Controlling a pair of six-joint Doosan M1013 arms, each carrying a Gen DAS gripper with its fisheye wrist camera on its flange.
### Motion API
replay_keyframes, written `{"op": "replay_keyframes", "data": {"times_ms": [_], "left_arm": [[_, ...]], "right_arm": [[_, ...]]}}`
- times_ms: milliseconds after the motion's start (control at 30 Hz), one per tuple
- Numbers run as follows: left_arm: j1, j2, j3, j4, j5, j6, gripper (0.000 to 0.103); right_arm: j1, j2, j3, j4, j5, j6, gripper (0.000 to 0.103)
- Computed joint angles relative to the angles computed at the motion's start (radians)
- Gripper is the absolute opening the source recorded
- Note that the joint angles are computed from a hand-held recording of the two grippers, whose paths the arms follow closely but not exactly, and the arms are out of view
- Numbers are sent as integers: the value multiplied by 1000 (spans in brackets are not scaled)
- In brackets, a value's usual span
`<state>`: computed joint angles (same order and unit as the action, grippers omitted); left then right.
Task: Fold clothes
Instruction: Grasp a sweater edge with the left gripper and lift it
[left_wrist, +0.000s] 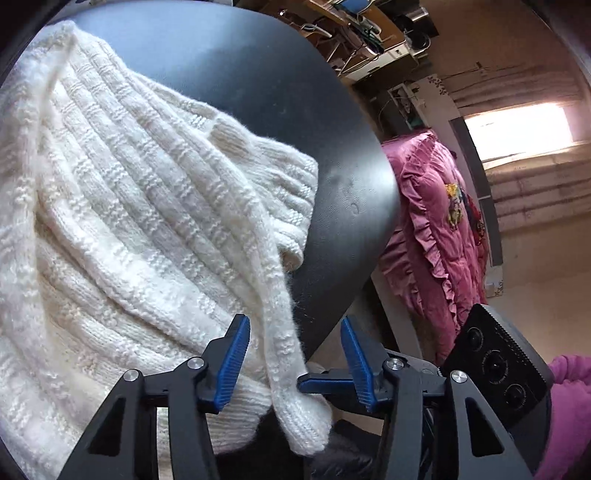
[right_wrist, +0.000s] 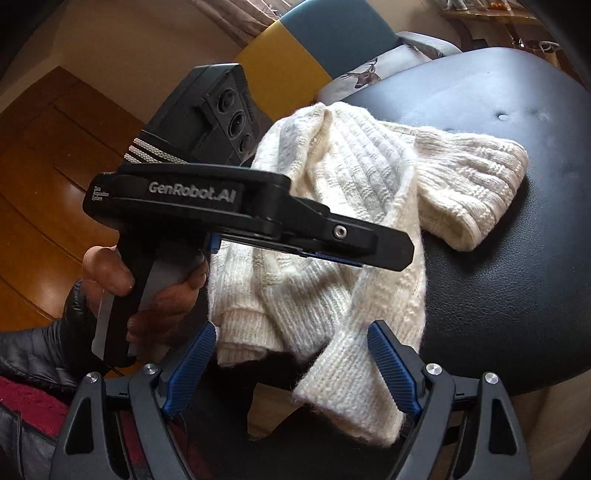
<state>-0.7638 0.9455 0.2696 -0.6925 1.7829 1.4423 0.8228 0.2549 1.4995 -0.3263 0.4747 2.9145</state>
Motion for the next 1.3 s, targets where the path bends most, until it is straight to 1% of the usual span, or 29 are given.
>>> {"op": "replay_keyframes", "data": {"times_ms": [33,133,167,200,233,333,433,467,533,567,600,633,667,767,867,900,967,1000,1033,1067,1100,1133,1200,1267,1300], "left_arm": [[-2,6,-7,10,13,-10,51],[-6,9,-5,12,27,-2,51],[-9,7,2,14,27,13,46],[-13,-3,22,24,17,36,20],[-17,-16,47,39,0,61,6],[-20,-50,119,55,-54,104,6],[-6,-59,143,31,-85,93,6],[-1,-63,152,30,-93,90,6],[10,-74,181,22,-111,88,6],[15,-83,201,12,-125,84,6],[22,-97,229,-14,-149,91,5],[31,-119,264,-36,-181,120,5],[40,-141,295,-60,-214,148,5],[73,-197,363,-125,-304,193,5],[125,-250,422,-162,-401,213,5],[140,-267,441,-154,-432,214,5],[168,-297,478,-131,-487,209,5],[183,-312,499,-118,-511,202,5],[197,-325,518,-104,-534,194,5],[209,-339,540,-90,-556,185,6],[218,-353,563,-74,-577,176,6],[226,-366,586,-60,-594,167,6],[237,-389,633,-33,-622,150,6],[248,-410,677,-6,-650,130,6],[254,-421,698,8,-663,119,6]], "right_arm": [[3,-3,4,-11,-2,13,87],[-3,13,-17,3,29,11,87],[-2,12,-15,4,28,15,87],[-1,12,-12,5,27,20,87],[0,11,-8,6,28,27,87],[8,3,9,-19,24,67,87],[-2,10,16,-31,-1,85,87],[-3,13,15,-22,-3,69,87],[-1,21,-3,19,29,12,87],[-4,21,-11,51,29,-16,87],[-7,17,-11,66,9,-26,87],[-7,9,-8,51,-20,-18,87],[-8,2,-7,32,-45,-13,87],[11,-29,10,-142,-78,135,87],[25,-39,13,-323,-59,311,87],[23,-35,7,-338,-45,327,86],[9,-7,-34,-311,-6,272,74],[8,0,-48,-272,28,218,66],[7,7,-63,-239,63,170,60],[26,11,-88,-172,140,112,58],[17,42,-132,-125,164,2,51],[6,84,-196,-53,209,-104,45],[-16,188,-352,67,337,-316,45],[-23,266,-468,131,479,-456,43],[-24,290,-501,159,540,-491,43]]}}
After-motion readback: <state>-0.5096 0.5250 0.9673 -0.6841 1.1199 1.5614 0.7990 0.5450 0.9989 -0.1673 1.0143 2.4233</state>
